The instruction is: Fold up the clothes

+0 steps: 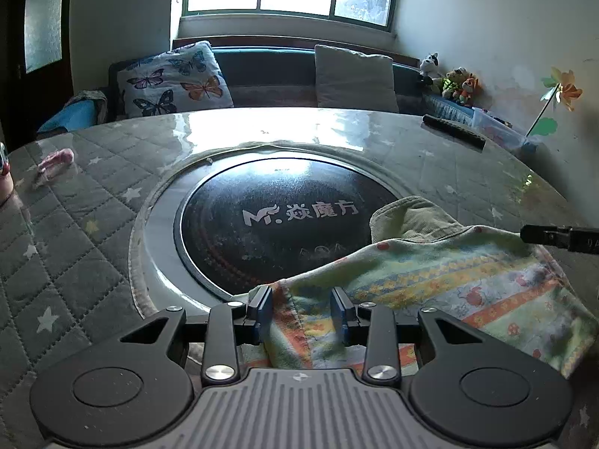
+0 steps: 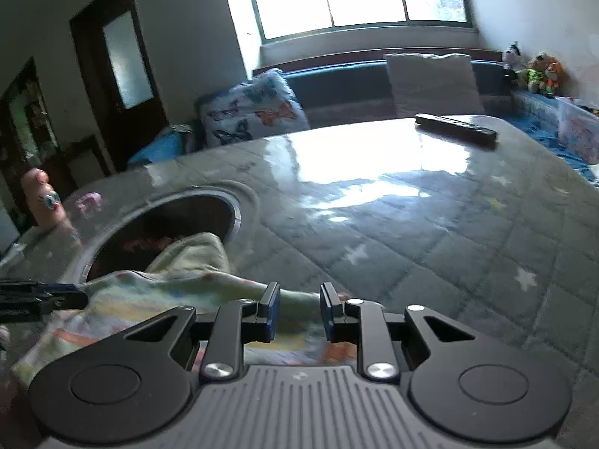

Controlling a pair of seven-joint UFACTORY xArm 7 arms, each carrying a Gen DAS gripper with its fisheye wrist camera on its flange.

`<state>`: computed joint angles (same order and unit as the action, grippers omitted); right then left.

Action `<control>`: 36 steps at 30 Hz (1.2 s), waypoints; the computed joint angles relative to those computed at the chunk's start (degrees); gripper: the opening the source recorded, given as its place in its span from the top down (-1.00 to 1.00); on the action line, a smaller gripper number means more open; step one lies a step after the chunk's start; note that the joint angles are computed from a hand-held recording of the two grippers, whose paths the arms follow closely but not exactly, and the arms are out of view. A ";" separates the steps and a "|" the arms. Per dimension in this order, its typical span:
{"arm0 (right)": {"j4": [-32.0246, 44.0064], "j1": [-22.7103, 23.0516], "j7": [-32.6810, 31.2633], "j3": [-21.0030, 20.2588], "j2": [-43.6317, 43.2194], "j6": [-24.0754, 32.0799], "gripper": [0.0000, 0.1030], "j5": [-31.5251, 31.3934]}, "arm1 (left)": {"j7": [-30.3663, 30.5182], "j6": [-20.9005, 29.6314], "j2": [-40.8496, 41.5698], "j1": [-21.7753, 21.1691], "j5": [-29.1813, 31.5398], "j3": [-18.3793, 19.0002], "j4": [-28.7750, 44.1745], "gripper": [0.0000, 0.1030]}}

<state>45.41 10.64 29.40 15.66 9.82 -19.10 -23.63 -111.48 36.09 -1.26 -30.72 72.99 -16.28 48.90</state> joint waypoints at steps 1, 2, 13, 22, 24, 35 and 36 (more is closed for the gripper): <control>0.60 -0.61 0.70 0.61 0.61 0.52 0.57 -0.85 | 0.04 -0.03 0.15 0.04 -0.06 0.06 0.03 0.28; 1.07 -0.65 0.65 0.69 1.15 1.18 0.57 -0.84 | 0.04 -0.05 0.24 0.07 -0.07 0.12 0.04 0.28; -1.01 5.93 -7.32 -2.50 -1.02 0.11 0.31 8.82 | 0.93 3.23 -0.94 -0.80 -2.02 -1.00 0.28 -0.04; -4.44 6.89 -6.27 -0.55 -3.28 -1.29 -0.22 4.47 | 2.14 6.28 -1.30 -2.03 -4.71 -2.12 0.64 -0.54; -5.41 7.87 -6.45 -0.77 -3.87 -1.84 -0.39 4.50 | 2.44 6.85 -1.41 -2.34 -5.42 -2.32 0.69 -0.63; -8.39 17.84 -21.47 -2.91 -5.63 -1.74 -0.81 18.54 | 4.28 10.33 -2.34 -3.65 -9.29 -3.43 0.71 -0.91; -8.67 19.60 -25.40 -3.29 -5.62 -1.91 -0.81 22.74 | 4.32 10.59 -2.46 -3.75 -9.55 -3.56 0.65 -0.93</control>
